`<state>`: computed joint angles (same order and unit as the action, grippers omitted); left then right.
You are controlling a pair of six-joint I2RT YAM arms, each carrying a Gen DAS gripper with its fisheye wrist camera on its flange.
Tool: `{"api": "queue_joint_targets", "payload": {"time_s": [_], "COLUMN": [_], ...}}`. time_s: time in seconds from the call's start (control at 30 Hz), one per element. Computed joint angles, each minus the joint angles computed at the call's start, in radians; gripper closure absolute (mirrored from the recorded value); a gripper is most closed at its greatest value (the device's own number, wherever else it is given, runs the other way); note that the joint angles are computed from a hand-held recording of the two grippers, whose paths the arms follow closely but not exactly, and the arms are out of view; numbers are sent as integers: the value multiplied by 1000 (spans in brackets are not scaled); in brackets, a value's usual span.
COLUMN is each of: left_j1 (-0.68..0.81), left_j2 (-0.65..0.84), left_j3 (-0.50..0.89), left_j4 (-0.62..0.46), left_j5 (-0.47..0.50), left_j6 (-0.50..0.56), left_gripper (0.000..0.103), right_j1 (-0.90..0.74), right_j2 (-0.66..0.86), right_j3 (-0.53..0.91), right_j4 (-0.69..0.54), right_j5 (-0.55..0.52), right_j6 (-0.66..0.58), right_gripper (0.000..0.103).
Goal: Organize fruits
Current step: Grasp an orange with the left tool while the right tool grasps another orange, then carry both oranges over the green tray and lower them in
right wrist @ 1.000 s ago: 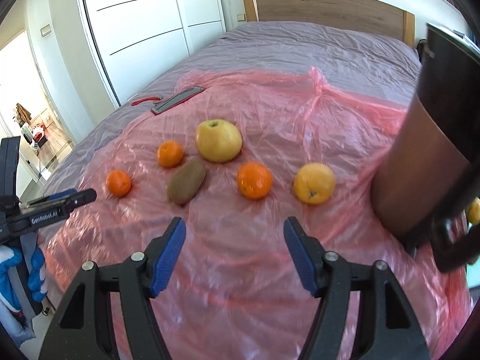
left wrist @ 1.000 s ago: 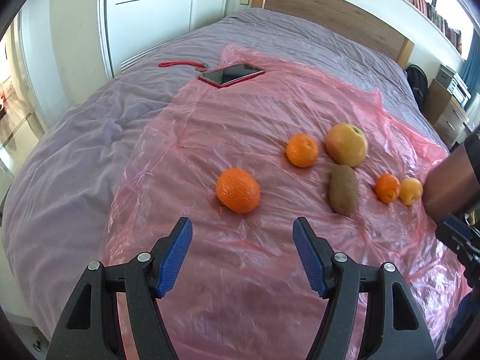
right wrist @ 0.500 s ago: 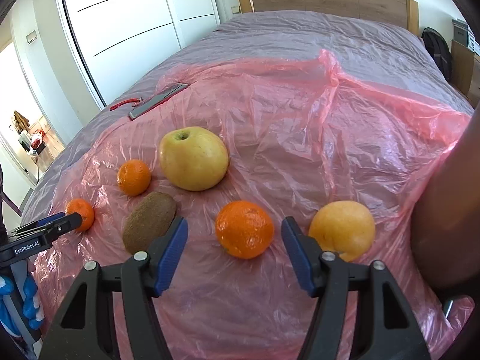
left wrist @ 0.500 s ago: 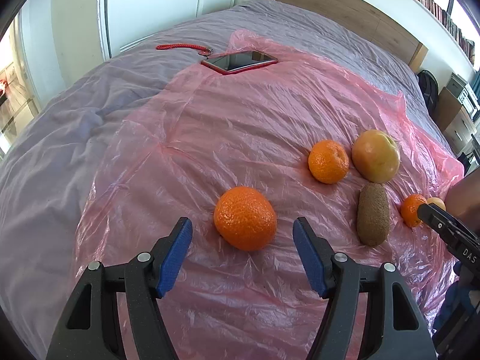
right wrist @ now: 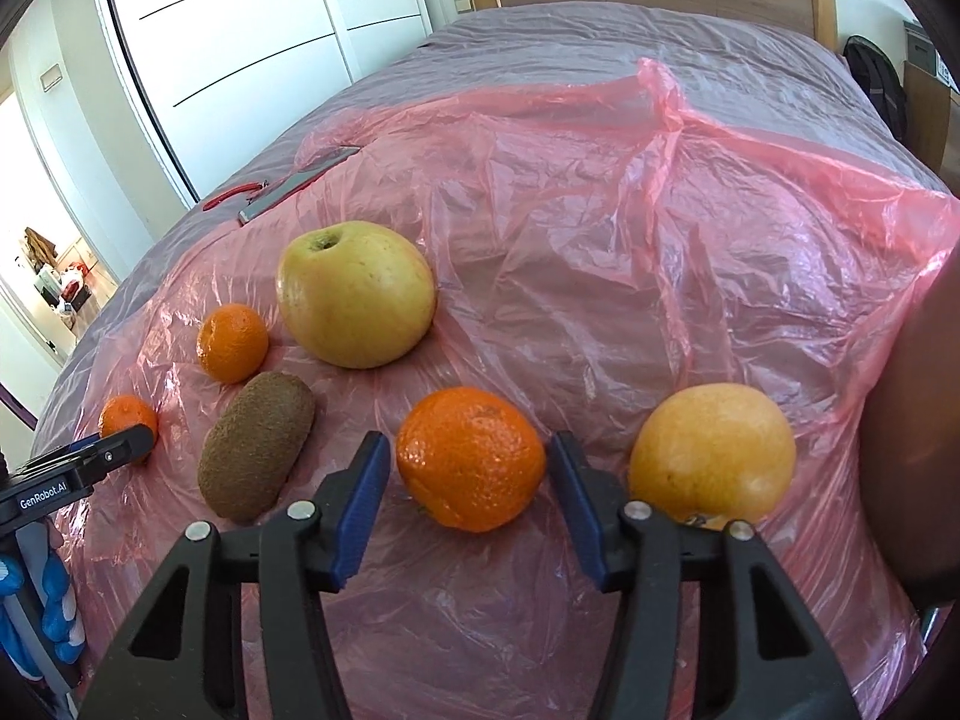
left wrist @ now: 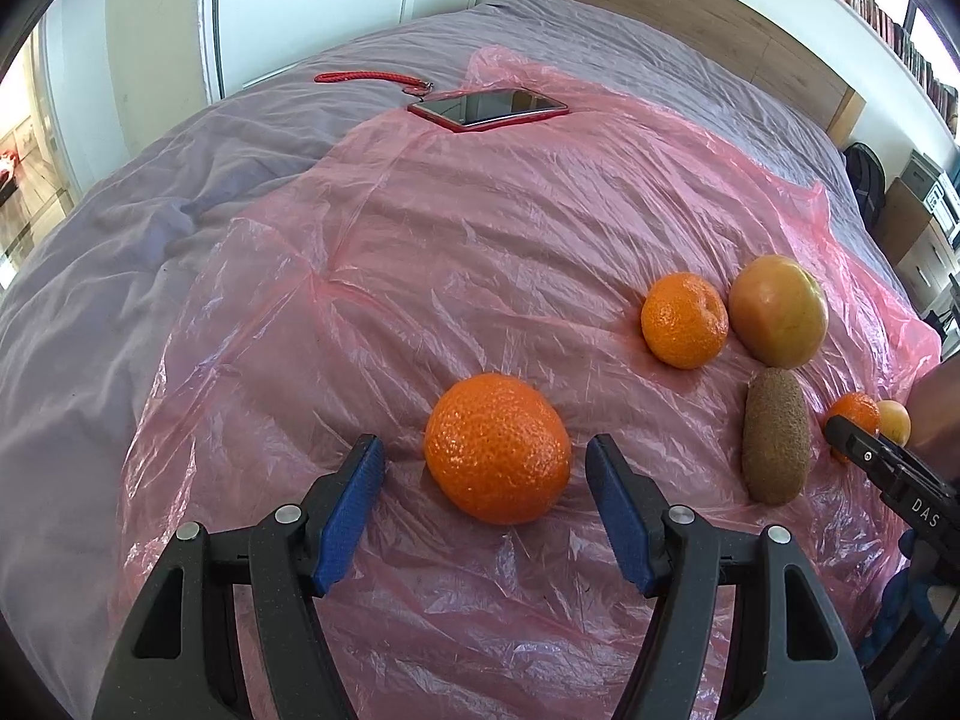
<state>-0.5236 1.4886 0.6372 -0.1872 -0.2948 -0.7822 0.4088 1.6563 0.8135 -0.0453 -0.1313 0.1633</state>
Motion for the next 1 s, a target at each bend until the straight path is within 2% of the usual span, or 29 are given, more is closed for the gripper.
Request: {"api": "queue_joint_targets", "payload": {"time_s": [0.13, 0.23, 0.33, 0.7, 1.0], "left_j1": [1, 3, 2, -23, -57], "left_j2": [9, 25, 40, 3, -101], "left_j3": [-4, -2, 3, 4, 19], "left_j4": [17, 26, 28, -9, -108], "left_j5": [-4, -9, -14, -62, -95], "left_j6": [-4, -1, 7, -3, -26], "left_gripper": [41, 54, 62, 64, 64], "right_j1": [-2, -4, -4, 1, 4], "right_j2": [7, 12, 17, -2, -141], "right_j3": [-7, -12, -13, -4, -20], "right_j4": [17, 28, 35, 7, -80], "right_j5": [-1, 2, 3, 2, -9], "right_j6": [3, 5, 1, 2, 8], "right_gripper": [47, 54, 58, 60, 60]}}
